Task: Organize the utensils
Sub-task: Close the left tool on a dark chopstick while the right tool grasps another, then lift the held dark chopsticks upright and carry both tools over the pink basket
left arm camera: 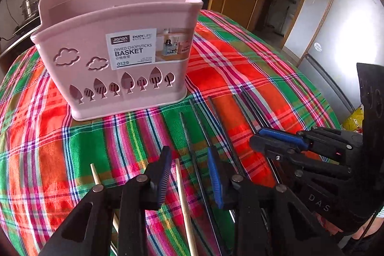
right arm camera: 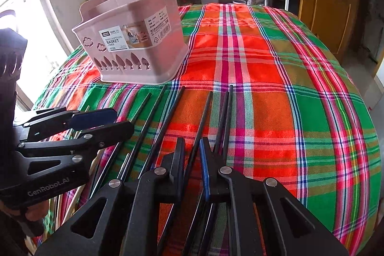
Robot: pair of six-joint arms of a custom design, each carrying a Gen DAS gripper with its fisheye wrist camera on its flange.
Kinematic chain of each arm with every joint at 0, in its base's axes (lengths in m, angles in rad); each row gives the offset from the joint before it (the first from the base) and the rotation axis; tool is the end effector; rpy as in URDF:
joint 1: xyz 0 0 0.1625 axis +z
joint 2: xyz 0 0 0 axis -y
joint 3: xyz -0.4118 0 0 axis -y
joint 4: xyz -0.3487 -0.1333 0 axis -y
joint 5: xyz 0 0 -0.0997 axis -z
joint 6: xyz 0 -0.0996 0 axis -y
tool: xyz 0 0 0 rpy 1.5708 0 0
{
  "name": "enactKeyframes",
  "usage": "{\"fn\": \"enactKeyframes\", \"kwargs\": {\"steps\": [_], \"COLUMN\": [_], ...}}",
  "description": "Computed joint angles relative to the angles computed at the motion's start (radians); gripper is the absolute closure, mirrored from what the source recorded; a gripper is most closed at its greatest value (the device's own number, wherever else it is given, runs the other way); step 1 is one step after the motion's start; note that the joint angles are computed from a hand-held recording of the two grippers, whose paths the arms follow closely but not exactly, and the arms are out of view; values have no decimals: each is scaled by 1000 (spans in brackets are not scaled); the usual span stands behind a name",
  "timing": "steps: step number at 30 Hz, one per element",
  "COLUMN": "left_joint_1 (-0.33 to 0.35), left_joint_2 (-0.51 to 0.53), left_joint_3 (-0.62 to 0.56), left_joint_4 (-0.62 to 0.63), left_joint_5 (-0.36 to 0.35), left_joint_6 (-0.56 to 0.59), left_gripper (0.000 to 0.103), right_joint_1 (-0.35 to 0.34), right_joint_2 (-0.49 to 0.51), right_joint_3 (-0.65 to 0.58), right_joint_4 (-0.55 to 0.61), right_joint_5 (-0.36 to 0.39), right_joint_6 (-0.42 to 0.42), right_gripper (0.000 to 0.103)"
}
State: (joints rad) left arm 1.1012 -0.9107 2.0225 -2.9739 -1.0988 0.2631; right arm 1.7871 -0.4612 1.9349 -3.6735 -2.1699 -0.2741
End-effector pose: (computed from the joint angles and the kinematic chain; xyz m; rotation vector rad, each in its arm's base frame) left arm -0.0797 -0.5516 0.1188 0.8675 2.5236 -0.4552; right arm 0.1894 -0.5026 -0.0092 0.3523 -2.4117 0.7669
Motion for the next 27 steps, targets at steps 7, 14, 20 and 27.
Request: {"fn": "enactKeyframes", "kwargs": {"steps": [7, 14, 20, 27], "left_joint_1": [-9, -22, -39, -33], "left_joint_2": [30, 61, 82, 51], "left_joint_3": [-20, -46, -59, -46], "left_joint_4": [-6, -3, 5, 8], "left_joint_5": [20, 57, 81, 1], "left_joint_6": [9, 10, 7, -3], "left_gripper": [84, 94, 97, 99], "right_joint_1": [-3, -7, -7, -7], "right_joint_2": [-4, -6, -3, -17], "right_joint_3": [-17, -29, -55, -34], "right_joint_4": [27, 46, 80, 61], "right_joint_5": [-6, -3, -9, 16], "right_joint_6": [0, 5, 4, 0], "right_gripper": [90, 90, 90, 95]}}
